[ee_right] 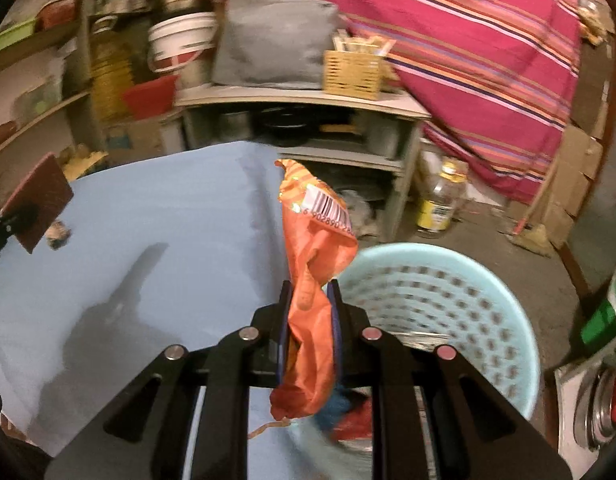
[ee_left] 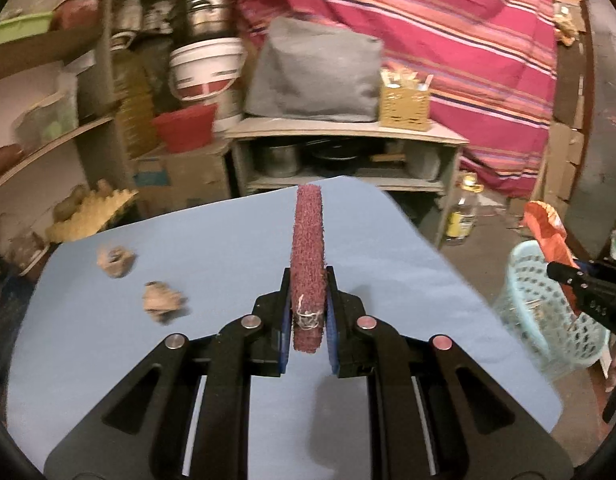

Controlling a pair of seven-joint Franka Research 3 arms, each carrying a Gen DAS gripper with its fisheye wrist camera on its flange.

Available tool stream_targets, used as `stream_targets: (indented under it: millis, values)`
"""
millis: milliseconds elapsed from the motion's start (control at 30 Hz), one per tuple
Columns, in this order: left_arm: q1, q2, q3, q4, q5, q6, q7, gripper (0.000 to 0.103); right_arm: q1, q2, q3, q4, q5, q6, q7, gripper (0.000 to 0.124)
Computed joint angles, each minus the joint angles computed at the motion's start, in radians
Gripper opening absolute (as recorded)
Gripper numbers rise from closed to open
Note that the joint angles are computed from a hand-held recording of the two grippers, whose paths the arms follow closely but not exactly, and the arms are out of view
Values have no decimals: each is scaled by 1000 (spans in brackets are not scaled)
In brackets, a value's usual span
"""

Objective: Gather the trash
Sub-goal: 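Carry the pad and orange bag over the basket and open both tools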

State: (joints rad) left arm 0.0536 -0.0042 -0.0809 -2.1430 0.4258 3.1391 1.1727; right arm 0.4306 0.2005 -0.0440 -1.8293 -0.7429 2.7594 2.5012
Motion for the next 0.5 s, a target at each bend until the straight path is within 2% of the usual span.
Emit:
stream_targets:
  millis: [200,333,500]
  values:
    - [-64,40,-38,52,42,-8,-44,13,-62,-79,-17,-110,-38,29,73,17]
    - [-95,83,-83,85,-54,-4,37,13,-112,-111,-6,-156,-58,41,110,18]
    - [-152,149,-117,136,-95,-14,81,13,-169,-139,7,-204,-45,68,116,17]
